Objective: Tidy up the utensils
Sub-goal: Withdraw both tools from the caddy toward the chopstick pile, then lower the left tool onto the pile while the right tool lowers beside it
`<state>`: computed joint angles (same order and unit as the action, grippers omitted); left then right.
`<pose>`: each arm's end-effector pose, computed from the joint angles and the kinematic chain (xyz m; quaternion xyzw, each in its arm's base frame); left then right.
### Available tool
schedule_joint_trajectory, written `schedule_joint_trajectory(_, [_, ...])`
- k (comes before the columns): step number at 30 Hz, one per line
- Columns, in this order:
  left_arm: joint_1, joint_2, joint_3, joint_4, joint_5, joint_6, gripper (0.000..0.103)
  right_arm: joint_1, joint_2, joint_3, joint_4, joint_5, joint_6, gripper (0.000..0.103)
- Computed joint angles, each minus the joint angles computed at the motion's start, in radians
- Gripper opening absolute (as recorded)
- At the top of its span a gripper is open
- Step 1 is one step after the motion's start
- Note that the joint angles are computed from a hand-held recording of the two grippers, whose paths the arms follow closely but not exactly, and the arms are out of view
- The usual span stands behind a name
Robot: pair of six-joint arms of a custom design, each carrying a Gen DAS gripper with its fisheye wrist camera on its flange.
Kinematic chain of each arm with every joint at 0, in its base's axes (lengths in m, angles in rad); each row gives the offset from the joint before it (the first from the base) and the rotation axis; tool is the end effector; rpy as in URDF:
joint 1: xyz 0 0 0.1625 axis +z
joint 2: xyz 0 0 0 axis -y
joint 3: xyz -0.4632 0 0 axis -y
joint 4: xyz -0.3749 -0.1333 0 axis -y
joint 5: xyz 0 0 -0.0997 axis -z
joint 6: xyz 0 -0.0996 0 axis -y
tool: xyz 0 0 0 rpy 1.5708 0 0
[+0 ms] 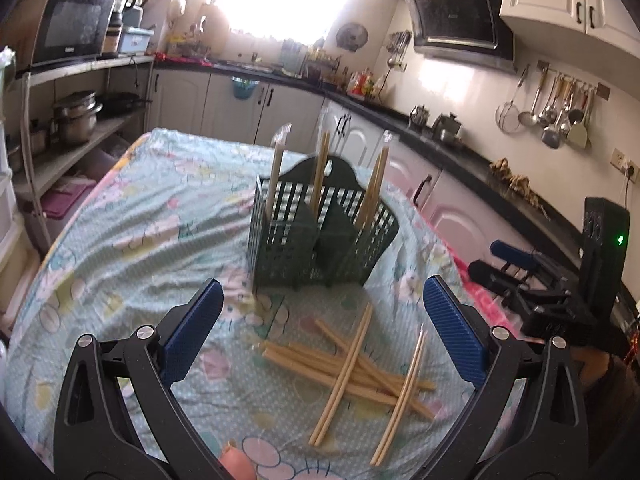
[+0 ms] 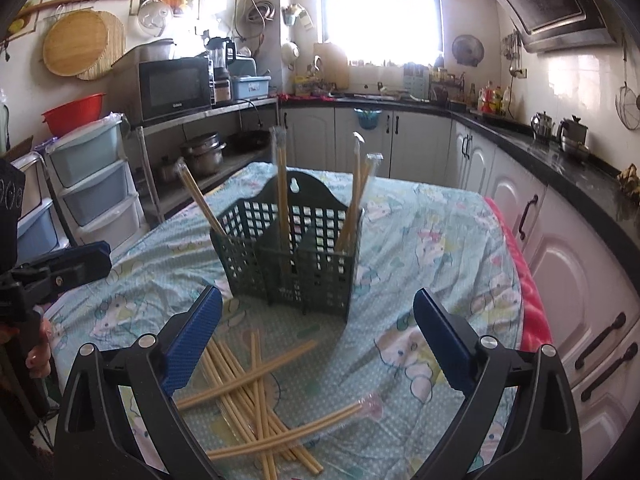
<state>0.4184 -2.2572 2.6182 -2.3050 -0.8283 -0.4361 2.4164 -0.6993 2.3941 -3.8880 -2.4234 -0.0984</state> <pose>-0.0800 -0.2552 0.3564 0.2580 0.8812 -0.3755 0.1265 0.3585 -0.2398 0.0935 0.2813 -0.8296 0.4032 0.2647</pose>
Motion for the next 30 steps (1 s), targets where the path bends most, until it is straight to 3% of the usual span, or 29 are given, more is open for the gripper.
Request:
schedule_joint_trajectory(10, [0.098, 0.085, 0.031, -0.092, -0.089, 0.069, 0.092, -0.036, 0.001, 0.062, 0.027, -0.014, 0.092, 0.094])
schedule_joint_trajectory(20, [0.247, 0.37, 0.029, -0.361, -0.223, 0.225, 0.092, -0.122, 0.038, 0.137, 0.008, 0.018, 0.179, 0.093])
schedule_joint_trajectory(25, [0.309, 0.515, 0.011, -0.441, -0.283, 0.284, 0.091, -0.182, 0.054, 0.158, -0.007, 0.064, 0.197, 0.085])
schedule_joint_trajectory(30, [0.353, 0.64, -0.022, -0.482, -0.326, 0.322, 0.081, -0.239, 0.054, 0.174, -0.024, 0.128, 0.21, 0.077])
